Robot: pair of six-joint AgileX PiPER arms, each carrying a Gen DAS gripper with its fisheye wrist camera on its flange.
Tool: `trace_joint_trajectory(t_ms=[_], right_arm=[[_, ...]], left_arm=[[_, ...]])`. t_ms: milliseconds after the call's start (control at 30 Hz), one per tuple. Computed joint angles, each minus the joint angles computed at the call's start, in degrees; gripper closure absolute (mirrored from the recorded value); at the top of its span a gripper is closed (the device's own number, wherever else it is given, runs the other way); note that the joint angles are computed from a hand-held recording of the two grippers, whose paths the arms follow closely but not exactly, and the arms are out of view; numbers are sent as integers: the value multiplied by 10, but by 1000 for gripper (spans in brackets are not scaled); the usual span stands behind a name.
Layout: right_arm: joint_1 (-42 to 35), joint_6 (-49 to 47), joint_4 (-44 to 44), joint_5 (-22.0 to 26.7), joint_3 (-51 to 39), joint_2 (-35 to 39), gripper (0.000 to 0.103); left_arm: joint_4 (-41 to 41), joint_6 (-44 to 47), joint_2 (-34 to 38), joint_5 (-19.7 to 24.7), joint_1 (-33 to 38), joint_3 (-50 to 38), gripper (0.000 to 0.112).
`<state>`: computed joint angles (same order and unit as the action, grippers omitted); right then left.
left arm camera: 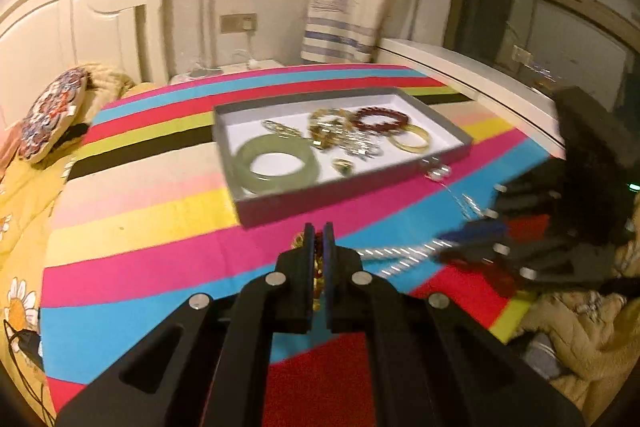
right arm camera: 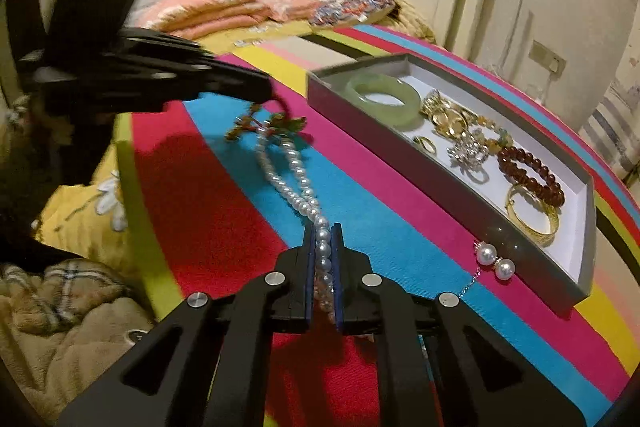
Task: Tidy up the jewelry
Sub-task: 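Lift the pearl necklace and red bracelet and carry them toward the tray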
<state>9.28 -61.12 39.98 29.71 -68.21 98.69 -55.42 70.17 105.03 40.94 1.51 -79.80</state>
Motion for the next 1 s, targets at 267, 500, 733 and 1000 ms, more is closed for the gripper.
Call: trace_joint_trajectory(t_ms=[267,500,733,1000], right_arm=[[-45,-133,155,26,44,-62,95],[-91,-160,228,19,48,-88,95],[-114,-172,261,25,50,-90,95],[-114,-169,254,19,56,-97,95]], left_arm=[[33,-54,40,9,3,-38,109],[53,-84,48,-1,8,-39,109],[77,-132,62,6,14,-58,112],[70,-123,56,-2,13,-47,112]])
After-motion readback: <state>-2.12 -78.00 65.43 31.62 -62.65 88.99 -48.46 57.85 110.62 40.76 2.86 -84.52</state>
